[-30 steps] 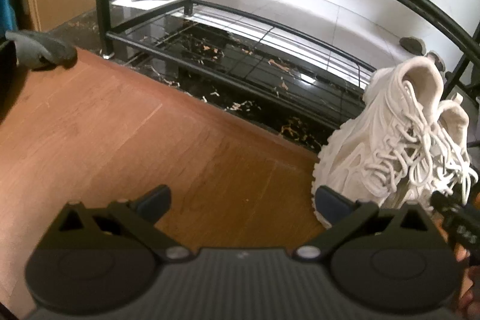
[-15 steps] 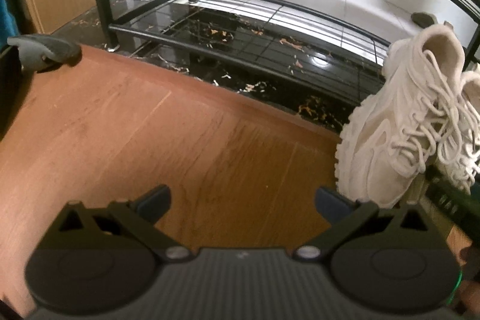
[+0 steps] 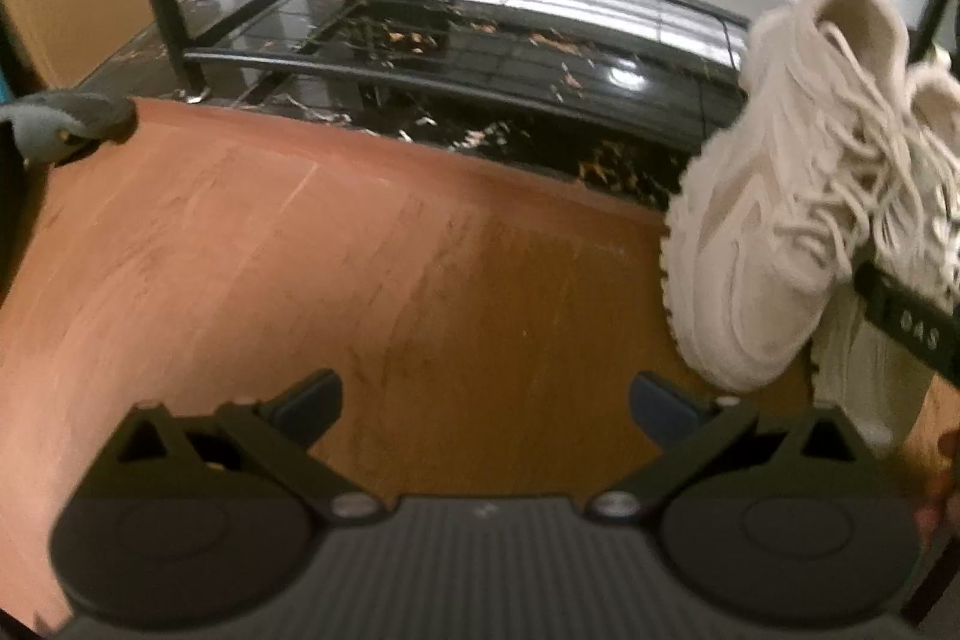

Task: Organize scattered shoes
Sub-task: 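Lift the beige sneakers with the right tool onto the rack shelf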

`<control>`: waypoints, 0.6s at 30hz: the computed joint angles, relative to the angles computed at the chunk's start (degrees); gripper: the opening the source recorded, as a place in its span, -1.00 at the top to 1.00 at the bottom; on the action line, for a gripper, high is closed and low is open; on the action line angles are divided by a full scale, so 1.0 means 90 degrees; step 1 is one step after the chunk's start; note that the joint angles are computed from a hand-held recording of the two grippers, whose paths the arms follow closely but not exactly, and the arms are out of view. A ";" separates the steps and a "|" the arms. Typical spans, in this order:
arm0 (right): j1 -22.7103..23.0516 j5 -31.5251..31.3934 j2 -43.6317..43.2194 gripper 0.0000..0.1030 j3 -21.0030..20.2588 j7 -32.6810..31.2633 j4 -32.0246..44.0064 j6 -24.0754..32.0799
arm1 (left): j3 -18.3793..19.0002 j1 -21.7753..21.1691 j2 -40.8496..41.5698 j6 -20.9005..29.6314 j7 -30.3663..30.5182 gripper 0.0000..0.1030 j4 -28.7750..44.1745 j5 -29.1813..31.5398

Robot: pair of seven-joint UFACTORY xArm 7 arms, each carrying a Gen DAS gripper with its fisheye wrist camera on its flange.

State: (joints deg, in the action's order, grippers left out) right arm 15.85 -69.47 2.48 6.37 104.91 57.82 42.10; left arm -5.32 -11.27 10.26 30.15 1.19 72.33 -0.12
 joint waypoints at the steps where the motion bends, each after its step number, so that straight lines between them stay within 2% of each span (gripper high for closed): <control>1: -0.0014 -0.0037 0.0004 -0.74 -0.0016 0.0050 -0.0013 -0.0035 | 0.0001 -0.0010 -0.0011 -0.0026 0.0013 -0.99 -0.0019 0.0039; 4: -0.0051 0.0030 -0.0122 -0.67 -0.0029 0.0256 -0.0077 -0.0112 | 0.0012 -0.0009 -0.0014 -0.0008 -0.0008 -0.99 -0.0028 0.0054; 6: -0.0051 -0.0176 -0.0342 -0.66 0.0026 0.0707 -0.0151 0.0007 | 0.0015 0.0006 -0.0018 0.0028 -0.0043 -0.99 -0.0018 0.0011; 7: -0.0062 -0.0287 -0.0444 -0.61 0.0066 0.0887 -0.0177 0.0082 | 0.0012 0.0016 -0.0025 0.0034 -0.0051 -0.99 -0.0019 -0.0023; 8: -0.0076 -0.0436 -0.0527 -0.46 0.0113 0.0951 -0.0186 0.0184 | 0.0007 0.0024 -0.0018 0.0048 -0.0043 -0.99 -0.0002 -0.0051; 10: -0.0149 -0.0832 -0.0692 -0.40 0.0165 0.1049 -0.0221 0.0285 | -0.0018 0.0046 -0.0043 0.0053 0.0015 -0.99 -0.0017 -0.0157; 14: -0.0352 -0.1009 -0.0764 -0.36 0.0168 0.1093 -0.0282 0.0035 | -0.0046 0.0024 -0.0092 -0.0042 0.0213 -0.99 -0.0096 -0.0159; 18: -0.0443 -0.1115 -0.0968 -0.33 0.0214 0.1500 -0.0408 -0.0168 | -0.0046 0.0010 -0.0085 -0.0016 0.0250 -0.99 -0.0082 -0.0190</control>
State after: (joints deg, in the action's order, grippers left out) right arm 11.87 -79.50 -6.23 8.29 118.41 54.15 40.58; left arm -5.73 -11.18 9.50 30.00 3.44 71.59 -1.83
